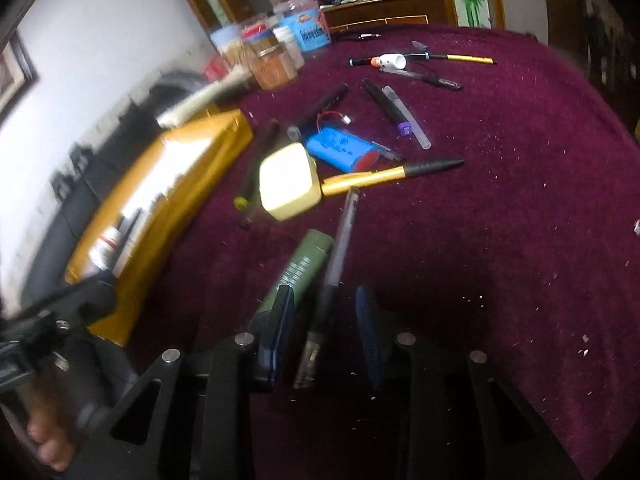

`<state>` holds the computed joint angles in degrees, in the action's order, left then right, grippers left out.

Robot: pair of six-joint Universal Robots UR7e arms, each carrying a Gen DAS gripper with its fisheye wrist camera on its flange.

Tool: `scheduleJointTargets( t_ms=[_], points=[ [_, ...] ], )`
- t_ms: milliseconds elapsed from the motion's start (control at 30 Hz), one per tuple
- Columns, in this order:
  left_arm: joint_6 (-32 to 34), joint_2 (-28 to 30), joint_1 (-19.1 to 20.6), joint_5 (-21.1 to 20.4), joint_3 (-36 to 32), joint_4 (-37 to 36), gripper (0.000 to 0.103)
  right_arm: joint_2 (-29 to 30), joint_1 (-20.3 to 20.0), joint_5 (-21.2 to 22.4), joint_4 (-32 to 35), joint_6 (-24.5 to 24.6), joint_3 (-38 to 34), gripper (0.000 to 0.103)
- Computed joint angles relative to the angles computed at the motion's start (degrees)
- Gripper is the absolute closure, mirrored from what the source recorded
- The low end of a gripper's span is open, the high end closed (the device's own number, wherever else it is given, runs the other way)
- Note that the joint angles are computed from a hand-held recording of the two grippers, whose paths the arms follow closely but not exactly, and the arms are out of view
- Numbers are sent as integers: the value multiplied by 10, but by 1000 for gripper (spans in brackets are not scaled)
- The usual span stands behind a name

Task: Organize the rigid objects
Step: 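Grasp the green tube with the left tool while the right tool grasps a clear pen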

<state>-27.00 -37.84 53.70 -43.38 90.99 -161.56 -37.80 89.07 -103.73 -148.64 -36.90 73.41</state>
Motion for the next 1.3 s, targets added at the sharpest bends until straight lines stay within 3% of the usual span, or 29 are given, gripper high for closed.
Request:
scheduleJointTargets(
  t_ms=[67, 167, 200, 300, 467, 533, 667, 700, 767, 800, 933, 1033, 1100, 1300],
  points=[
    [-6, 3, 2, -8, -6, 13, 50, 24, 10, -50, -24, -15, -15, 82],
    [-6, 16, 6, -17, -31, 40, 50, 40, 19, -77, -88, -60, -7, 85],
    [-2, 22, 8, -21, -42, 48, 50, 35, 18, -75, -92, -72, 2, 92],
    [14, 45, 13, -37, -84, 87, 50, 8, 9, -72, -113, -100, 41, 93],
    [62, 103, 27, -69, -183, 153, 50, -33, -15, -63, -117, -74, 72, 94],
    [63, 130, 36, -85, -237, 214, 50, -36, -22, -44, -97, -58, 65, 94],
    [54, 171, 32, -33, -298, 287, 53, -34, -20, -47, -127, -69, 76, 94],
    [48, 175, 28, -16, -300, 295, 60, -34, -20, -45, -126, -68, 75, 94],
    [38, 179, 22, 12, -297, 301, 71, -36, -22, -38, -119, -64, 74, 94],
    [37, 176, 21, 9, -290, 294, 86, -37, -23, -34, -117, -62, 75, 94],
    [25, 156, 18, -1, -254, 270, 86, -38, -25, -26, -123, -66, 78, 94],
    [21, 130, 23, -35, -211, 216, 86, -38, -27, -18, -120, -58, 77, 94],
    [23, 107, 28, -65, -173, 155, 86, -41, -31, 3, -104, -41, 73, 94],
    [9, 19, 18, -92, -55, 47, 86, -62, -21, 74, -90, -31, 91, 94]
  ],
)
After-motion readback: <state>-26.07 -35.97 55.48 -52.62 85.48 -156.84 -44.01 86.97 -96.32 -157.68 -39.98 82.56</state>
